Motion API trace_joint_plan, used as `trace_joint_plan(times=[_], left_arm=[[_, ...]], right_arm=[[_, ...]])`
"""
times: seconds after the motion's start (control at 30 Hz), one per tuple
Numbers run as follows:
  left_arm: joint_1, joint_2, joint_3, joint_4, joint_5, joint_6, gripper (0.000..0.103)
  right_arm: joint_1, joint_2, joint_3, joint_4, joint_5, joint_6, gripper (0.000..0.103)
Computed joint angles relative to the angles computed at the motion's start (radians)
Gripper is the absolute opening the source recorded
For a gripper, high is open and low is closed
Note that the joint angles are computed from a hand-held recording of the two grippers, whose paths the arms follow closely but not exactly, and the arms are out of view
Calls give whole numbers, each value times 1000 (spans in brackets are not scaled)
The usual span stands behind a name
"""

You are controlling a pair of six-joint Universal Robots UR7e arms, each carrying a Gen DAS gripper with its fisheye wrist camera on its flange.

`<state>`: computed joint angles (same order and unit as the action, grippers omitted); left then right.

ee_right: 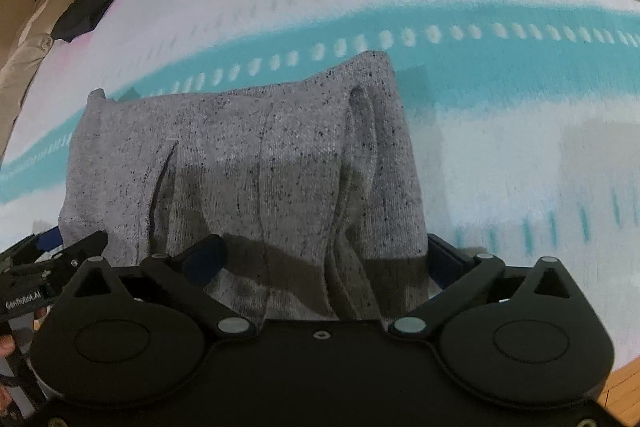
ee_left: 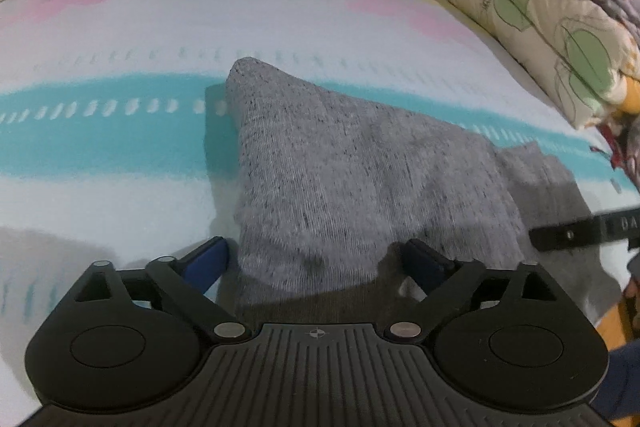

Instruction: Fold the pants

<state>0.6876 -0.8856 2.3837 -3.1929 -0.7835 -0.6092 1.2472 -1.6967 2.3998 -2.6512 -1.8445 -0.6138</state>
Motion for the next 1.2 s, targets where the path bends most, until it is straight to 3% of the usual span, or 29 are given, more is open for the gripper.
trace_joint_plan(times=[0.2,0.37,0.57,0.8,1.0,1.2], left_arm=[[1,26,-14,-17,13,8,102],[19,6,-23,1,-14,-24,102],[26,31,20,-161,-28,43,102],[34,22,24,-170,-46,72,102],[43,23,8,-156,-50,85,102],[39,31,-6,-133,-36,76,102]], right_arm=[[-46,-19,5,0,76,-97,103],[-133,-72,12,55,204,-259,103],[-165,-92,13,78,254,-320,103],[-149,-82,11,65,242,-267,103],[-168,-86,13,101,301,-277,103],[-141,-71,16,89,293,-205,102]])
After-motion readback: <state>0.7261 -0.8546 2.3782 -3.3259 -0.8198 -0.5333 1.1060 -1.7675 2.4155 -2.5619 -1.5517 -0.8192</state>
